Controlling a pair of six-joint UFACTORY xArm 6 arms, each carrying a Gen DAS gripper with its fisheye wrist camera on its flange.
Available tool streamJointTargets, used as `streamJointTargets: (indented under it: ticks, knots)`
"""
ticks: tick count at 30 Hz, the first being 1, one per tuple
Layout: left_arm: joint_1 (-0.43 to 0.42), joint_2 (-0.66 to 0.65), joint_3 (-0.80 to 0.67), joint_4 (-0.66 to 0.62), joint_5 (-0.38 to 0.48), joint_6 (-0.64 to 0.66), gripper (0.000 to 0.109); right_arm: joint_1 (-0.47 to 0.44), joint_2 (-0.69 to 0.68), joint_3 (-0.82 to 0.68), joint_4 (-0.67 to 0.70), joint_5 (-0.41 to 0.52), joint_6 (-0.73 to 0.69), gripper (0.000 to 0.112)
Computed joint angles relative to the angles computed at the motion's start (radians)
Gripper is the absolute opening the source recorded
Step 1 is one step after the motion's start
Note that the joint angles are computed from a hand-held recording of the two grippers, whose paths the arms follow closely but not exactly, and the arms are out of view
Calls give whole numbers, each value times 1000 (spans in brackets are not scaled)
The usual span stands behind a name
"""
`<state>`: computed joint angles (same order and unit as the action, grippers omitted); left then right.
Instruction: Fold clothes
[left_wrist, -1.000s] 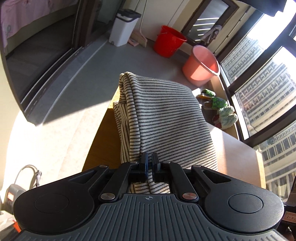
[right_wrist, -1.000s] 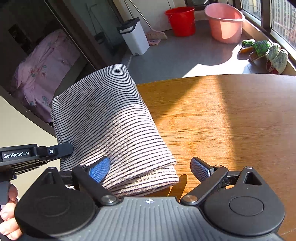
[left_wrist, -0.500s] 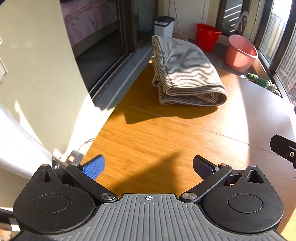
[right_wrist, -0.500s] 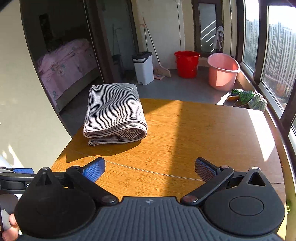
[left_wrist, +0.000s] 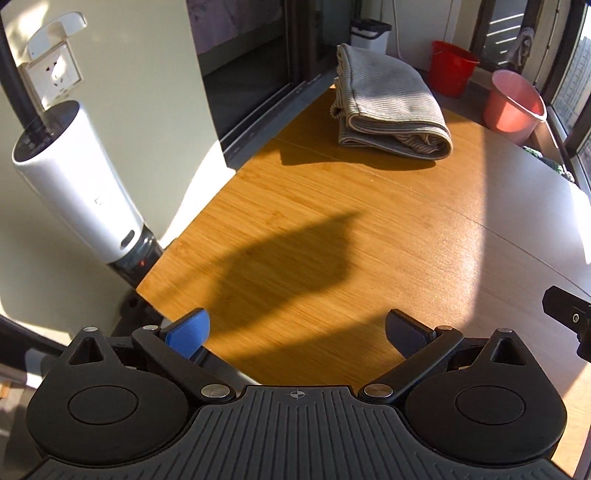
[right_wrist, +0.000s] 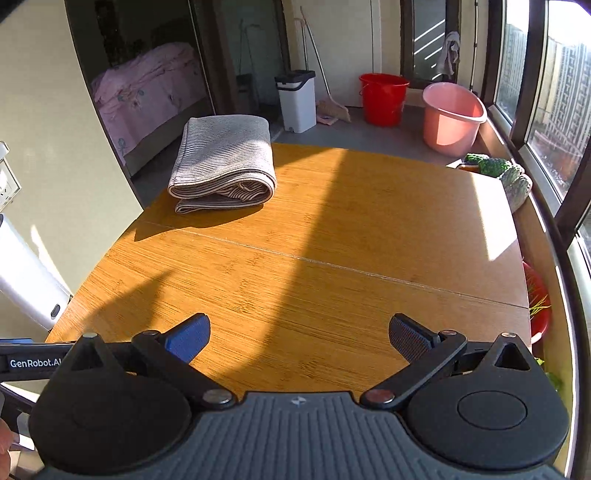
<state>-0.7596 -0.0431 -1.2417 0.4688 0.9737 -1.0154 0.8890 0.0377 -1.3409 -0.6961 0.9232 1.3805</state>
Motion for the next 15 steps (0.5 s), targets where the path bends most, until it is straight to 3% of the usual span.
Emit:
streamJointTargets:
  ticks: [7, 15]
  knots:
    - [-10, 31, -59, 25, -32, -21, 103, -7, -7, -11, -35, -5, -13, 103]
    - [-60, 173, -290, 158, 119, 43, 103, -59, -2, -78, 9, 15, -88, 103]
